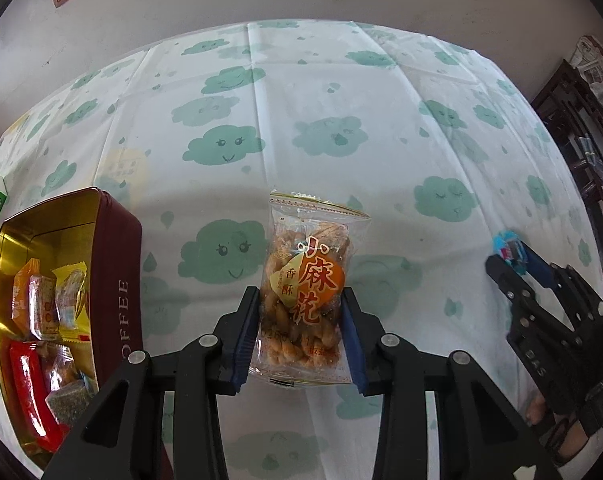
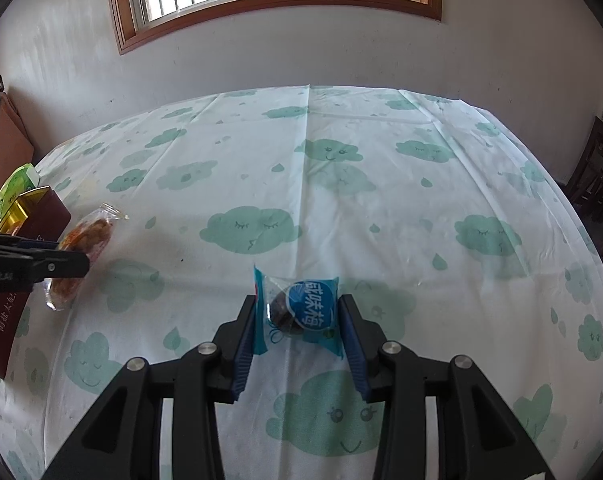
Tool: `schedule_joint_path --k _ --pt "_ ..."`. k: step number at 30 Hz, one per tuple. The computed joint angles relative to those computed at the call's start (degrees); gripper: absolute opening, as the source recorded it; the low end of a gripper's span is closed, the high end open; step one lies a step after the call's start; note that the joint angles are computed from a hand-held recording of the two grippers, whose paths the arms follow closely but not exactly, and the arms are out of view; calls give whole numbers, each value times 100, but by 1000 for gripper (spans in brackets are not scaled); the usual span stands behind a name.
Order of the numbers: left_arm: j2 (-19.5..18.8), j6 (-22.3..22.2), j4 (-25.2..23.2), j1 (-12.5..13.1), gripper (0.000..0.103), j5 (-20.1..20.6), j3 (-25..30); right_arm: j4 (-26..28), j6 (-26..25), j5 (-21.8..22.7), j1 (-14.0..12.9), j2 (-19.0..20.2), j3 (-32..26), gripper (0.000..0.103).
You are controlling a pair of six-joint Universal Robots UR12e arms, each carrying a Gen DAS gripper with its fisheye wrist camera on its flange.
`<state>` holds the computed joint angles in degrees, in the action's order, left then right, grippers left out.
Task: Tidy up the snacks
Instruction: 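Lift and carry the twisted-dough bag over the tin with the left gripper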
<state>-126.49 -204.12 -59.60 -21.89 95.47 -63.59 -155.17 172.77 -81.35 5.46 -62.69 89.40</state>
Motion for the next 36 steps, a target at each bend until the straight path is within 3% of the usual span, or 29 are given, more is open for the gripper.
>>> schedule_joint_path --k 11,16,25,36 --pt "410 236 480 -209 35 560 -419 0 -92 -198 57 7 -8 41" --pt "577 100 733 -344 35 1104 -636 -2 -121 -262 74 14 -16 41" --pt "914 -487 1071 -408 35 1136 -1178 -1 -122 -269 76 15 -19 41" --pt "1248 -779 1393 -266 35 1351 -1656 -6 -125 -275 76 17 -17 41"
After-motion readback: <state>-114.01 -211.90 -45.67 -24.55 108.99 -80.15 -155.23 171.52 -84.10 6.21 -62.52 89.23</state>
